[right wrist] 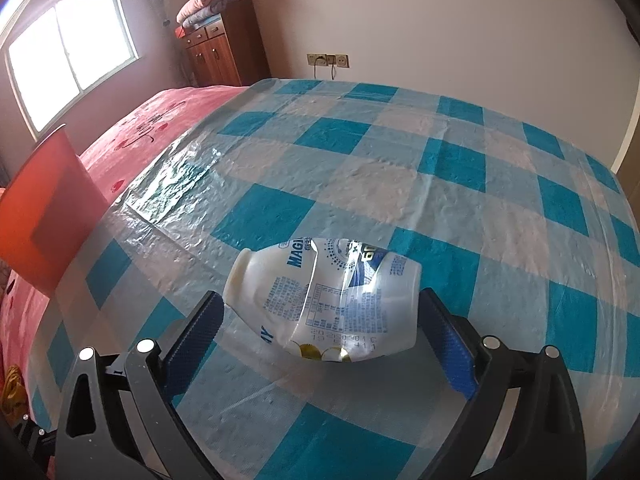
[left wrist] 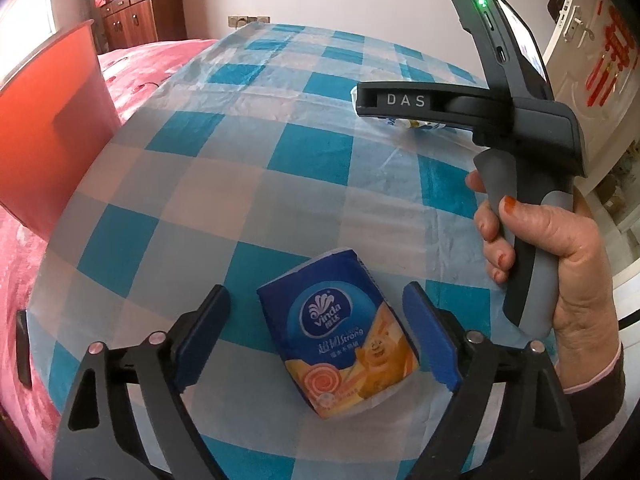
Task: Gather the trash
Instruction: 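Grasp the blue Vinda tissue pack with the left tool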
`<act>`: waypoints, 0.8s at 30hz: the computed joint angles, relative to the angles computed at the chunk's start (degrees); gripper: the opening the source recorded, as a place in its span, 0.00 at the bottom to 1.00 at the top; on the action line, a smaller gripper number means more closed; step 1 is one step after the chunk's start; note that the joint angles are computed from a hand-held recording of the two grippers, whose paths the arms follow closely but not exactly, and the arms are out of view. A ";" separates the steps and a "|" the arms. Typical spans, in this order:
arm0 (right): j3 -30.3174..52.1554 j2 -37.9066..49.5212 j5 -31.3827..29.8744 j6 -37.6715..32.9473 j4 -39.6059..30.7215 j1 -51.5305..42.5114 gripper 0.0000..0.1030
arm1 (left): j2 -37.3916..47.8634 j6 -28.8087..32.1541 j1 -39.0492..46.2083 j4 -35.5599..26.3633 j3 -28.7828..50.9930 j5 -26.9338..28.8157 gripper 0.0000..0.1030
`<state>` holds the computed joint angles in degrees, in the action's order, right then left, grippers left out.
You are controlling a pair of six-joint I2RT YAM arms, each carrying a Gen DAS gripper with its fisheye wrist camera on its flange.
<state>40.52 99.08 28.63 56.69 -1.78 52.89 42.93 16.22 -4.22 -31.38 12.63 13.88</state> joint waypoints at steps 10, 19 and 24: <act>-2.20 -1.66 0.27 0.97 1.11 -0.48 0.91 | 0.81 -0.55 0.18 1.34 0.15 0.10 0.74; -4.62 -3.47 0.34 1.00 2.76 -0.78 0.85 | -0.13 -3.72 -5.12 3.37 -0.87 -2.59 0.64; -5.69 -4.26 0.05 0.31 3.41 -0.99 0.83 | -0.14 -7.30 -10.89 4.99 -1.35 -5.58 0.61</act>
